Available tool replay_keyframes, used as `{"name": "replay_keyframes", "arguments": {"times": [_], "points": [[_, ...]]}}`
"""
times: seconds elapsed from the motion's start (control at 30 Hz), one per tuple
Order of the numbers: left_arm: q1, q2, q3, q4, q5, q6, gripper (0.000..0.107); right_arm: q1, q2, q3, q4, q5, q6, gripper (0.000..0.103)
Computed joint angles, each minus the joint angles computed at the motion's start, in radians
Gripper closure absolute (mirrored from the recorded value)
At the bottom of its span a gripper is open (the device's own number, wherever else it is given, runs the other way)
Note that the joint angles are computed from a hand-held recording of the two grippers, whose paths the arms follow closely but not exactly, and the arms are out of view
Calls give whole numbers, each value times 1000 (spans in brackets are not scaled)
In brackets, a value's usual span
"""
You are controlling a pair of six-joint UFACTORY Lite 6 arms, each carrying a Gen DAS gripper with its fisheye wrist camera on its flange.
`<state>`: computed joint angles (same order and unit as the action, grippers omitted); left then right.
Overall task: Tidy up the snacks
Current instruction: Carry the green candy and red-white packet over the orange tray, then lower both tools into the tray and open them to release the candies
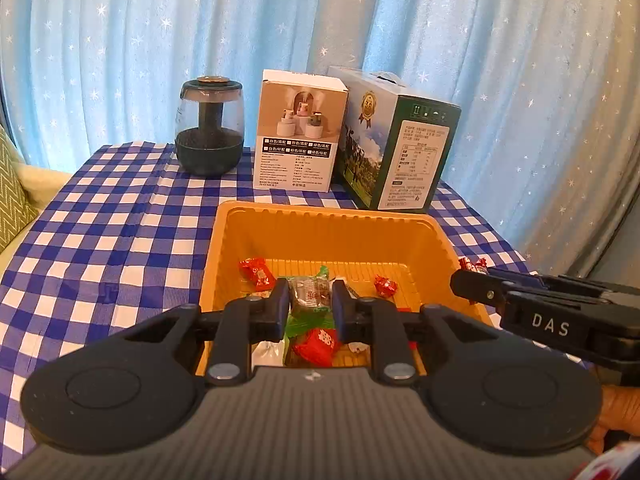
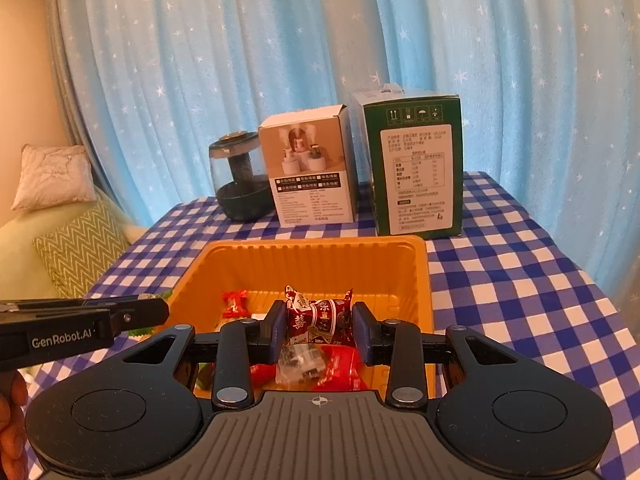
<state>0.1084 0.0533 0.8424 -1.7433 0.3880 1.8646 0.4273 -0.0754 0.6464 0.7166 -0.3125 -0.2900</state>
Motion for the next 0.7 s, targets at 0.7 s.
{"name": "replay_keyframes", "arguments": {"times": [0.7], "points": [[-94, 247, 205, -97, -63, 40, 87, -101, 261, 170, -241, 22, 196, 67]]}}
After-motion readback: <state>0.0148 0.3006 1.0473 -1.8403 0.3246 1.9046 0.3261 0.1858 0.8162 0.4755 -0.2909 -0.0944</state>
